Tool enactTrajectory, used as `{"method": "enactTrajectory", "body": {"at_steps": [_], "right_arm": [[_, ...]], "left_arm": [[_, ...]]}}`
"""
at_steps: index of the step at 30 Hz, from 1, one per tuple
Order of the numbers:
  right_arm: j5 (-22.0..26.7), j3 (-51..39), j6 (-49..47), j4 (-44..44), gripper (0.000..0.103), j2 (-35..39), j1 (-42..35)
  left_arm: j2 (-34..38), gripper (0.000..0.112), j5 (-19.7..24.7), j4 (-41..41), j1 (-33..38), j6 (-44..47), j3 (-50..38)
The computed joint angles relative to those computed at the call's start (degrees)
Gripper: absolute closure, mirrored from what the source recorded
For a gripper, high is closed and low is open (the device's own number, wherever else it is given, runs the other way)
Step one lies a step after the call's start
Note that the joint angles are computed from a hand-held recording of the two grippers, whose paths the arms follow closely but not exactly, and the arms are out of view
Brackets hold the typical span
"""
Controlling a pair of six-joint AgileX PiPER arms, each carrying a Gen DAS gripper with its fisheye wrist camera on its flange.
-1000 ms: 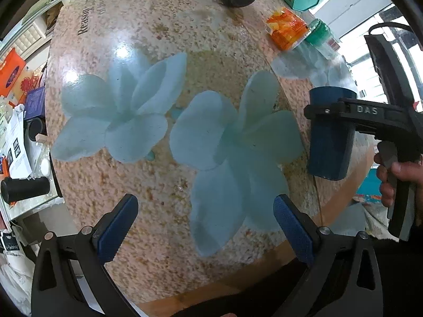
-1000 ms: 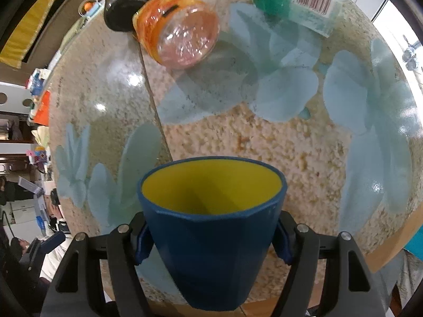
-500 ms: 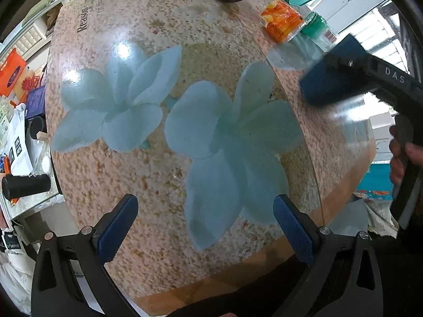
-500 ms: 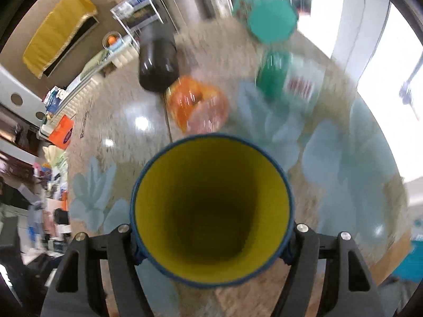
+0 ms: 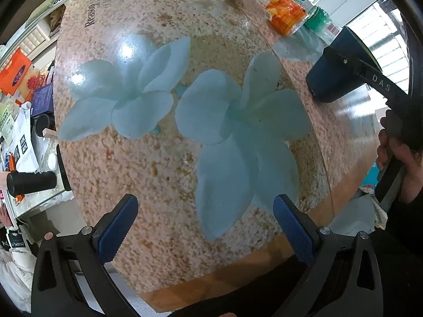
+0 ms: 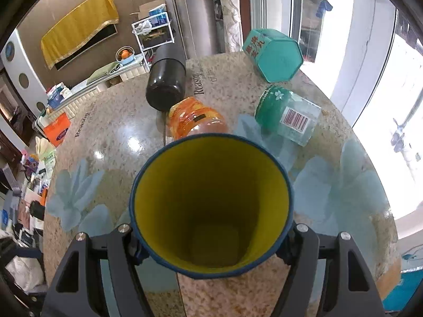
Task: Flip cup upright
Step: 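Rotate the blue cup upright with the right tool, opening facing up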
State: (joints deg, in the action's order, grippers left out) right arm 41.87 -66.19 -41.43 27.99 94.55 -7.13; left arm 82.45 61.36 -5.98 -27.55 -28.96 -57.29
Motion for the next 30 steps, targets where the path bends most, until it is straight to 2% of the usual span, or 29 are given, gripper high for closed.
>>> {"method": "enactTrajectory", "body": {"at_steps": [6, 9, 12, 16, 21, 24, 30], "right_arm": [[-2.6, 3.5, -4.0, 3.2, 0.033, -1.7, -0.1], [-3.2, 4.4, -5.4, 5.0, 0.031, -1.8, -0.4], [-4.3, 5.8, -6.9, 6.7, 0.024, -1.8, -0.6], [-4.4, 6.8, -8.0, 7.9, 0.022, -1.7, -1.2], [-4.1, 7.2, -8.4, 9.1, 0.015, -2.1, -1.6], [-3.3, 7.0, -9.2, 10.1, 0.004, -3.0, -2.2], [0.0, 4.5, -9.5, 11.6, 0.000, -5.3, -3.6]], "left_arm": [[0.3, 0.009, -1.4, -1.3, -2.1, 1.2, 0.6], [0.7, 0.009, -1.7, -1.4, -3.4, 0.8, 0.5], [0.8, 0.009, -1.9, -1.6, -4.2, 1.1, 0.5], [0.7, 0.009, -2.0, -2.0, -4.1, 1.0, 1.1], [-1.2, 0.009, -2.4, -3.5, -2.9, 2.1, 3.2], [-0.7, 0.009, -2.8, -4.2, -2.7, 3.5, 2.9], [1.6, 0.009, -2.6, -1.8, -2.5, 3.3, -0.8]]}}
